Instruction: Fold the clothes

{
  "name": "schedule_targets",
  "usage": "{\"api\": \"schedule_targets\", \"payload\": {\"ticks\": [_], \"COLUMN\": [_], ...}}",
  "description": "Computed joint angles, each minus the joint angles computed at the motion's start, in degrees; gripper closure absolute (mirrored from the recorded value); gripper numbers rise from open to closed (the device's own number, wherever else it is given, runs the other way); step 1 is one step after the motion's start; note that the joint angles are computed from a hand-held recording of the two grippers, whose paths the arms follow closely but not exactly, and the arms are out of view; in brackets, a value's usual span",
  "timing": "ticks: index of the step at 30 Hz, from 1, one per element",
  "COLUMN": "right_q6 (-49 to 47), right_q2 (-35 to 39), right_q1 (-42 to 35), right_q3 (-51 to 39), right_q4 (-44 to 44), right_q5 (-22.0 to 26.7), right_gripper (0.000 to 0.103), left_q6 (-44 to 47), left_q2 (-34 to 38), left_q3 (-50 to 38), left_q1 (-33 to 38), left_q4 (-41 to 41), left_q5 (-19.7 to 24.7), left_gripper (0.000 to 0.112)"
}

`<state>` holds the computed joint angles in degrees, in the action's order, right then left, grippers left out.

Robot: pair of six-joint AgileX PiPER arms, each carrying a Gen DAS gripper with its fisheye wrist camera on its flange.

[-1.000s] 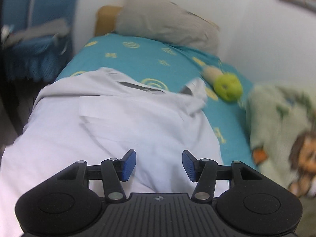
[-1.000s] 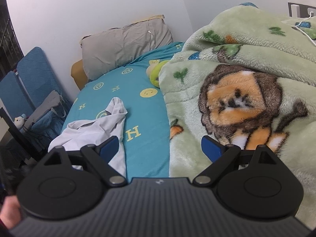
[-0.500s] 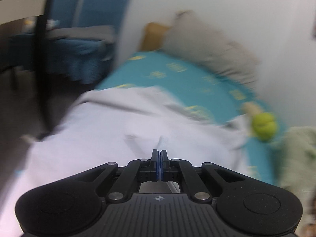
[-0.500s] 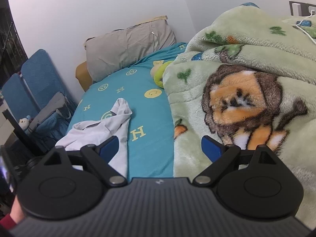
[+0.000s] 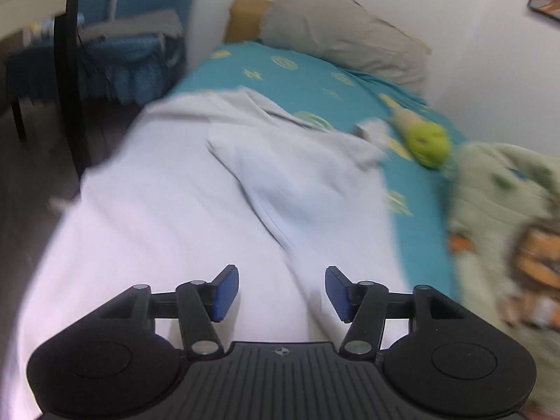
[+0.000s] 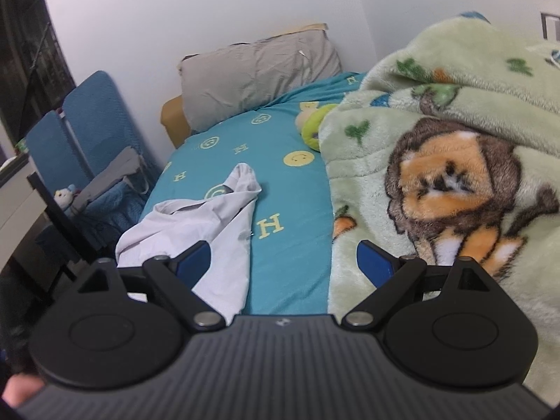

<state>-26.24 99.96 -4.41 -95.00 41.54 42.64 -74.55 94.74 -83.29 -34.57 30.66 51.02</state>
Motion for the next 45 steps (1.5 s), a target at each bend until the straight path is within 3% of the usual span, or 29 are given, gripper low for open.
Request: {"api": "schedule_targets", "payload": {"ticks": [6,9,12,15,16,20,23,26,28,31,33,34,39,45], "right_q6": [-9.05,-12.80,-13.91,-13.22,-12.84,-11.81,-12.43,-12.77,-12.52,-11.60,-10.99,-10.85,-10.60,-9.93], "right_q2": [-8.39,-11.68,-13.98,-13.75,-13.29,-11.93,-11.95,-11.77,-11.40,-10.69,-10.53,-10.58,-10.97,-10.84], "right_q1": [-4.89,-8.93,-11.83,-11.83,-11.44,-10.75,-10.52,-10.34,-10.18,-9.64,-9.01,-8.65,-7.01,-5.63], "right_q3": [6.74,8.52,10.85,11.30,11.08,10.63,10.93,10.93,10.64,10.06,9.95,9.99,10.36,10.19], "right_q4": [6.27,11.57,14.70,13.09,12.20,10.97,11.47,11.82,11.83,11.39,10.70,10.29,8.37,6.77], "right_q5": [3.95,7.43,8.35,7.60,7.26,7.09,7.16,7.36,7.72,8.27,8.24,8.10,7.10,6.47], "right_gripper": [0.011,0.011,0.011,0.011,0.011,0.011,0.011,0.011,0.011,0.011,0.011,0.011,0.011,0.011], "left_q6": [-11.44,-12.61,-10.09,-7.08,-6.94,-4.78,2.64,12.59,19.03,21.38,20.77,20.50,17.27,8.63], "left_q2": [-1.86,-0.11,3.47,4.70,4.05,-2.61,-9.38,-14.69,-17.81,-18.04,-18.61,-19.33,-22.43,-17.06], "left_q3": [3.74,3.92,1.96,2.47,3.63,10.26,16.02,18.72,19.82,18.26,18.45,19.02,20.26,12.11], "left_q1": [-13.49,-17.78,-19.72,-19.41,-18.92,-15.94,-10.88,-5.25,-0.89,1.82,2.25,2.45,-0.89,-16.38], "left_q4": [-4.46,-6.63,-7.51,-7.47,-7.39,-11.88,-21.94,-30.19,-34.96,-32.52,-30.31,-29.82,-30.42,-20.28], "left_q5": [-3.14,-5.04,-3.40,-3.39,-4.39,-11.20,-16.76,-12.85,-9.19,0.59,3.89,4.48,2.17,4.56], "left_gripper": [0.054,0.058,0.064,0.097,0.102,0.104,0.104,0.104,0.103,0.102,0.095,0.084,0.062,0.043]}}
